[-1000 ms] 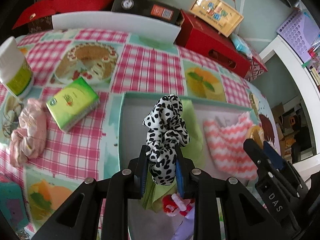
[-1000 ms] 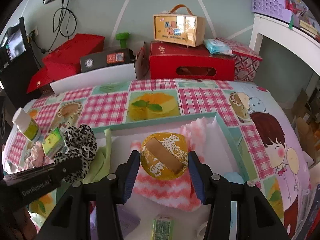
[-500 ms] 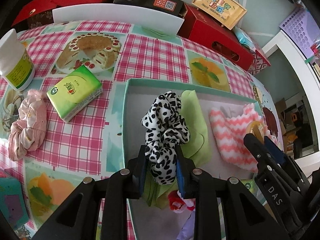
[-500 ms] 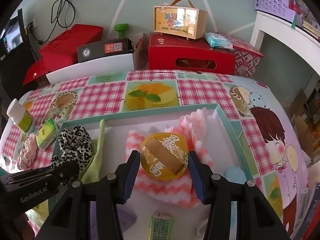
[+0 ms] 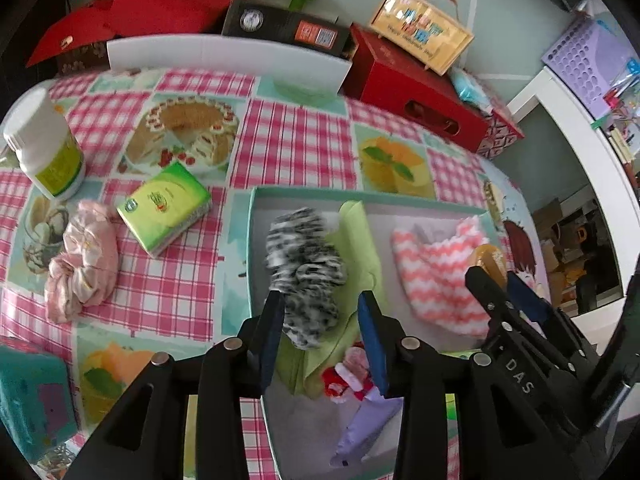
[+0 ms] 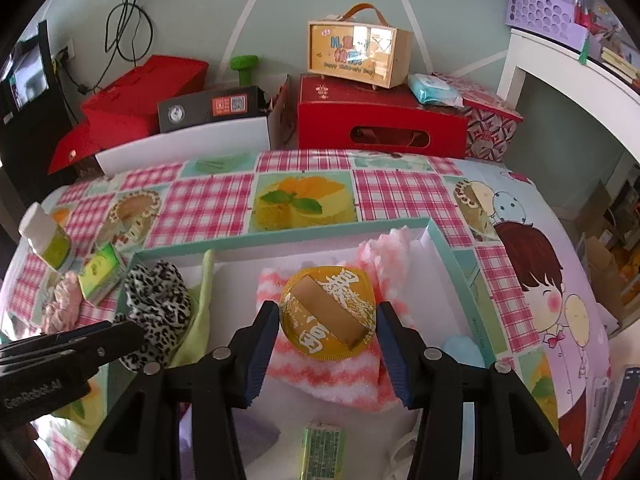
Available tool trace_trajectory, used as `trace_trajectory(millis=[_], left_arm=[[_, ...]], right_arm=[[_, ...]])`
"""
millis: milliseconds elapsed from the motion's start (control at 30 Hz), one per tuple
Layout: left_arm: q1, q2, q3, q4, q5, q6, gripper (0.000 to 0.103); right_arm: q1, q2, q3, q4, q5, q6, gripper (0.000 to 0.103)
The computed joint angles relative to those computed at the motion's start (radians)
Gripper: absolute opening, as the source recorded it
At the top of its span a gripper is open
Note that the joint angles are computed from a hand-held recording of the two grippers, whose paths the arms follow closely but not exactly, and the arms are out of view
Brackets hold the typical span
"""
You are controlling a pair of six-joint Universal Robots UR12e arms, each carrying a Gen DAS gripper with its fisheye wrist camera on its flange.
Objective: Organize soft objects
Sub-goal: 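Open both grippers to drop the scrunchie and gold packet into the tray, then withdraw both tools toward the pink scrunchie and green tissue pack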
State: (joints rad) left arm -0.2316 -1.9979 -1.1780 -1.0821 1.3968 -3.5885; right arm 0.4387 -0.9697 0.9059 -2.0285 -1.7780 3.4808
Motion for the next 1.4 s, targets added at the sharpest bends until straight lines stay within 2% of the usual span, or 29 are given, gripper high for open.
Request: trace_trajectory(millis=[100, 200, 600, 667, 700, 733, 767, 800, 833, 867, 1100, 1400], left_arm=[[0.001, 0.008, -0.004, 0.014, -0.003, 0.003, 0.045], [0.001, 0.010, -0.002, 0.014, -0.002, 0.006, 0.047], [-0.005, 0.005, 0.009, -0.023, 0.050, 0.005, 0.048], [-0.005, 0.004, 0.009, -0.025, 0.061, 0.001, 0.050], [-0.005, 0.004, 0.010, -0.025, 0.067, -0.001, 0.056], [-0.006, 0.004, 0.009, -0.022, 0.078, -0.006, 0.071], [-0.007, 0.006, 0.004, -0.011, 0.090, -0.013, 0.077], [-0.008, 0.008, -0.002, 0.004, 0.105, -0.022, 0.085], [-0.010, 0.010, -0.007, 0.018, 0.128, -0.032, 0.088], [-0.011, 0.011, -0.007, 0.019, 0.142, -0.034, 0.089], [-0.007, 0.010, -0.008, -0.001, 0.183, -0.059, 0.090], [-0.004, 0.013, -0.009, -0.011, 0.191, -0.071, 0.090]], right_arm=[[0.001, -0.002, -0.001, 0.000, -0.008, -0.001, 0.054], [0.001, -0.005, 0.001, -0.003, -0.004, 0.001, 0.060], [0.004, 0.004, -0.016, 0.032, 0.002, -0.013, 0.062], [0.005, 0.006, -0.019, 0.039, -0.003, -0.016, 0.065], [0.005, 0.007, -0.021, 0.041, -0.005, -0.018, 0.070], [0.006, 0.008, -0.022, 0.042, -0.009, -0.020, 0.076], [0.006, 0.009, -0.024, 0.045, -0.016, -0.020, 0.079], [0.006, 0.010, -0.025, 0.047, -0.021, -0.021, 0.087], [0.007, 0.010, -0.025, 0.047, -0.027, -0.022, 0.098], [0.007, 0.011, -0.025, 0.048, -0.031, -0.023, 0.103], [0.006, 0.014, -0.033, 0.067, -0.021, -0.025, 0.103], [0.009, 0.020, -0.044, 0.089, -0.027, -0.035, 0.103]])
